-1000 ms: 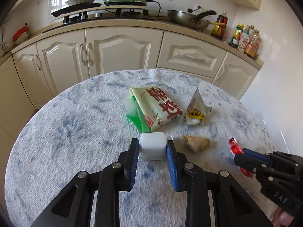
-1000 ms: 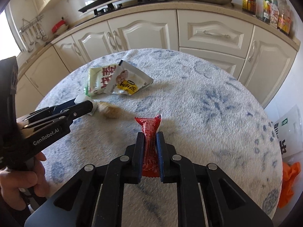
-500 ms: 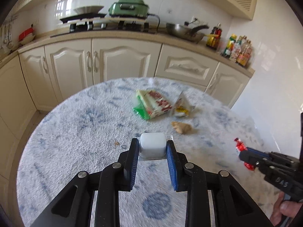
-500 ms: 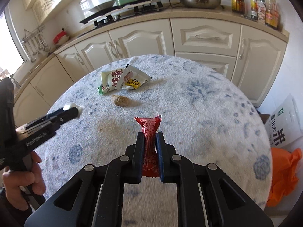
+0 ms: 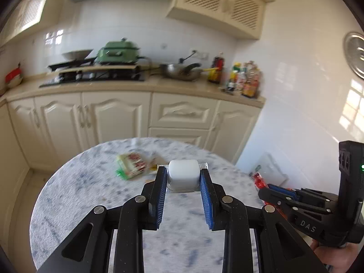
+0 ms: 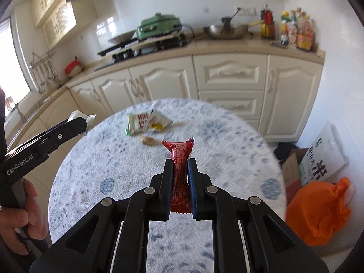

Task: Collect trash
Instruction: 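Carry the red packet and white block over the trash bin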

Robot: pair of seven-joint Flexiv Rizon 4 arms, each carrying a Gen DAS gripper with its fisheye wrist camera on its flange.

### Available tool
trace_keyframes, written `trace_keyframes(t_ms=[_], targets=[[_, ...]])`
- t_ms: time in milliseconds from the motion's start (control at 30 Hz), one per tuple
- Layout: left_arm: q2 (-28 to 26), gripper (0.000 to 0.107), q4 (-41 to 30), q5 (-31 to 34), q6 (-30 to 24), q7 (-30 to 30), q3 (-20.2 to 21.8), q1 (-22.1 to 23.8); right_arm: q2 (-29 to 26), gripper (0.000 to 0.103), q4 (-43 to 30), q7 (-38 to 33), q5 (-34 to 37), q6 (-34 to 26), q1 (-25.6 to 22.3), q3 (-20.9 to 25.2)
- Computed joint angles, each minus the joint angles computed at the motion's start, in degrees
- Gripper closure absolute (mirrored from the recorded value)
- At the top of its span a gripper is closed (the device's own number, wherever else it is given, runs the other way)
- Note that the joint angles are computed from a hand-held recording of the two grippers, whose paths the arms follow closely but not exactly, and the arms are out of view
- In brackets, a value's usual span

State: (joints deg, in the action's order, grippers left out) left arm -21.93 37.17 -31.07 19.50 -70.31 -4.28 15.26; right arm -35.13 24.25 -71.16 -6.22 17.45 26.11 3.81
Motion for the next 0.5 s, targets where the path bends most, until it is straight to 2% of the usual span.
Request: trace_keyframes(t_ms=[267,500], targets=[[4.58,0.082,4.12,-3.76,2.05,4.56,-1.4,-3.04,11.46,0.091,17.14,4.54,-4.58,9.59,-2.3,-1.41],[3.51,0.082,1.04,-5.2,0.15,5.87,-3.28,-7.35,21.62,0.091,31.82,12.41,-10.26,15.46,-6.94,-1.36]])
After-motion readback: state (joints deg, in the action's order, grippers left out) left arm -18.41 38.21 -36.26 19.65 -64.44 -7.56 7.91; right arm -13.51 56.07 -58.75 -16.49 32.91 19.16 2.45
